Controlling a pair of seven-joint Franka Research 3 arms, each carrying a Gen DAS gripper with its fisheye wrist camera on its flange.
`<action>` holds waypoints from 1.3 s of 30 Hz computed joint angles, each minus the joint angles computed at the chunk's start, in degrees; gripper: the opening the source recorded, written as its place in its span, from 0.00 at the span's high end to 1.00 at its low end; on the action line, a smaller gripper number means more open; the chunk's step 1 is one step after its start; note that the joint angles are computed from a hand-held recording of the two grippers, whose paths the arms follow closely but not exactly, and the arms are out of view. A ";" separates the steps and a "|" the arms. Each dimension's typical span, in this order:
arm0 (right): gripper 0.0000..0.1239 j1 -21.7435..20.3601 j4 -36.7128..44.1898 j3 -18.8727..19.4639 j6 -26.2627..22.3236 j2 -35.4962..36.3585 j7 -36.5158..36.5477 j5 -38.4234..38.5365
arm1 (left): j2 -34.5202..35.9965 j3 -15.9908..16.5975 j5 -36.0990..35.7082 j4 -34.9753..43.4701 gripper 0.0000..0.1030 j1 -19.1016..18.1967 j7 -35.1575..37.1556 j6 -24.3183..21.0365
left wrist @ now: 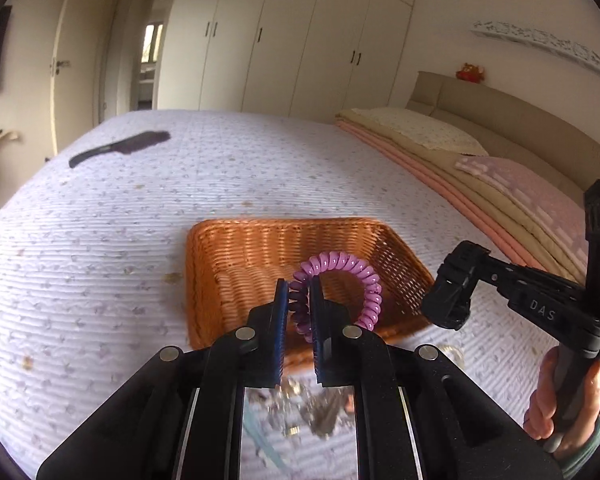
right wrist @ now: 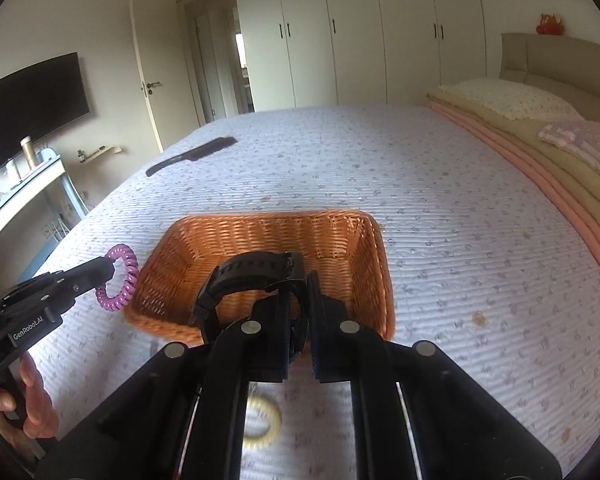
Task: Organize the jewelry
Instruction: 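Carry the watch and pink coil into the wicker basket and open both tools, then grasp the clear bead bracelet with the right tool while the left tool grasps the red string bracelet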
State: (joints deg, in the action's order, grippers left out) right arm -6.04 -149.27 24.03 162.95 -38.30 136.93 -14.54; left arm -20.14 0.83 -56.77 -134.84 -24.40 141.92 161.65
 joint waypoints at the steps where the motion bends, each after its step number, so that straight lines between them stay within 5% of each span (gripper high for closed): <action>1: 0.95 -0.25 1.06 -0.43 0.14 2.08 -0.53 0.04 | 2.40 -0.69 1.40 1.77 0.91 0.66 -1.93 0.30; 8: 0.95 5.96 12.02 -9.79 -5.45 21.33 -7.05 3.32 | 15.99 -7.11 14.14 11.42 0.91 7.18 -13.49 -1.95; 15: 0.94 11.73 15.47 -16.20 -9.57 24.89 -9.34 6.79 | 21.18 -11.32 23.32 14.58 0.90 11.92 -20.92 -4.88; 18: 0.91 12.78 15.35 -17.10 -10.44 24.18 -10.28 7.90 | 20.10 -12.17 18.55 13.72 0.74 13.16 -17.18 -5.69; 21: 0.86 13.31 13.92 -17.67 -10.19 22.13 -11.30 9.23 | 15.68 -11.29 10.20 10.83 0.60 12.95 -10.51 -6.56; 26: 0.72 12.41 9.62 -16.28 -8.83 16.10 -9.87 8.96 | 7.19 -7.34 2.43 5.68 0.57 10.35 -3.80 -8.81; 28: 0.59 12.94 6.93 -16.30 -7.34 12.66 -10.46 10.99 | 3.20 -5.38 0.77 2.91 0.56 9.00 -1.76 -9.84; 39: 0.58 13.18 -10.66 -10.58 -6.99 -14.10 -9.70 16.53 | -14.62 3.11 5.02 -13.91 0.53 4.79 -4.69 -12.83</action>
